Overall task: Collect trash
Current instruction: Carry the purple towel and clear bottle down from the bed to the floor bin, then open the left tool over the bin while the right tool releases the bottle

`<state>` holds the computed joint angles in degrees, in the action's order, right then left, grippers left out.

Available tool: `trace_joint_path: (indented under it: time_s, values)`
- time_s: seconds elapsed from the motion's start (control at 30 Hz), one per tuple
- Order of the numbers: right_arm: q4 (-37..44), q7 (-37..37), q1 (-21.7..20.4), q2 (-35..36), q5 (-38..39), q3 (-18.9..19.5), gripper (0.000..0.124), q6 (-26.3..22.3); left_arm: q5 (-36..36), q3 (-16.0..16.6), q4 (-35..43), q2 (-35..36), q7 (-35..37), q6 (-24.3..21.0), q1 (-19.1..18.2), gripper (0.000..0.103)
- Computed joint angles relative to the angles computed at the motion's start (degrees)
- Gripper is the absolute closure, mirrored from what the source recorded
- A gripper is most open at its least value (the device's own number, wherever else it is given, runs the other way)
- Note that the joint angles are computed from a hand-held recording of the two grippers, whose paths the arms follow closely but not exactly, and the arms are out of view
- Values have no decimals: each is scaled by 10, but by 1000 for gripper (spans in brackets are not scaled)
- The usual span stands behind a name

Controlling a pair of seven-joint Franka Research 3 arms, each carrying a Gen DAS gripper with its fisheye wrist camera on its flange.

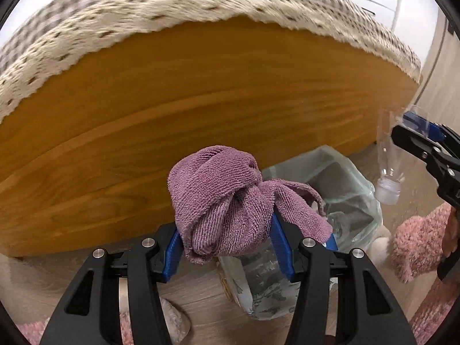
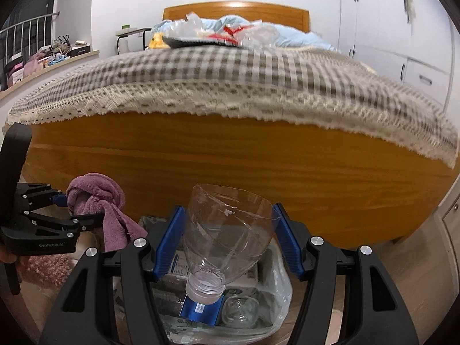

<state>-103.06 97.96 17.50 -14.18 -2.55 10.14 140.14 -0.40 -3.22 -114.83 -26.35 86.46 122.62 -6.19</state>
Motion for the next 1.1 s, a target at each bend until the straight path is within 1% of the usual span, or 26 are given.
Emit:
trace_joint_path:
  time_s: [0.17,0.33,0.43,0.57,0.67,0.8,0.93,1.0,1.1]
  values:
    - [-10,17,-8,0,17,-11,63,-17,28,-21,10,26,13,-13,-6,52]
    - [-12,6,-6,16,46,-22,63,-73,29,-31,31,57,26,-36,-17,52]
    - [-21,-7,-4,23,52,-24,63,-82,38,-36,36,67,35,-46,-19,52]
    - [-28,-21,0,29,46,-23,63,-95,39,-39,56,91,25,-73,-16,52]
    - [-37,-29,0,27,30,-20,63,-89,39,-43,72,110,8,-81,-13,52]
    - [-33,-21,-1,38,2,-15,63,-99,45,-47,83,127,0,-91,-11,52]
    - [-40,-20,3,45,-25,-12,63,-94,42,-47,96,144,3,-106,-11,52]
    - [-44,-24,6,47,-28,-13,63,-95,54,-52,106,155,4,-114,-11,51]
    - [-47,-17,9,53,-43,-10,63,-89,71,-56,105,159,4,-114,-12,51]
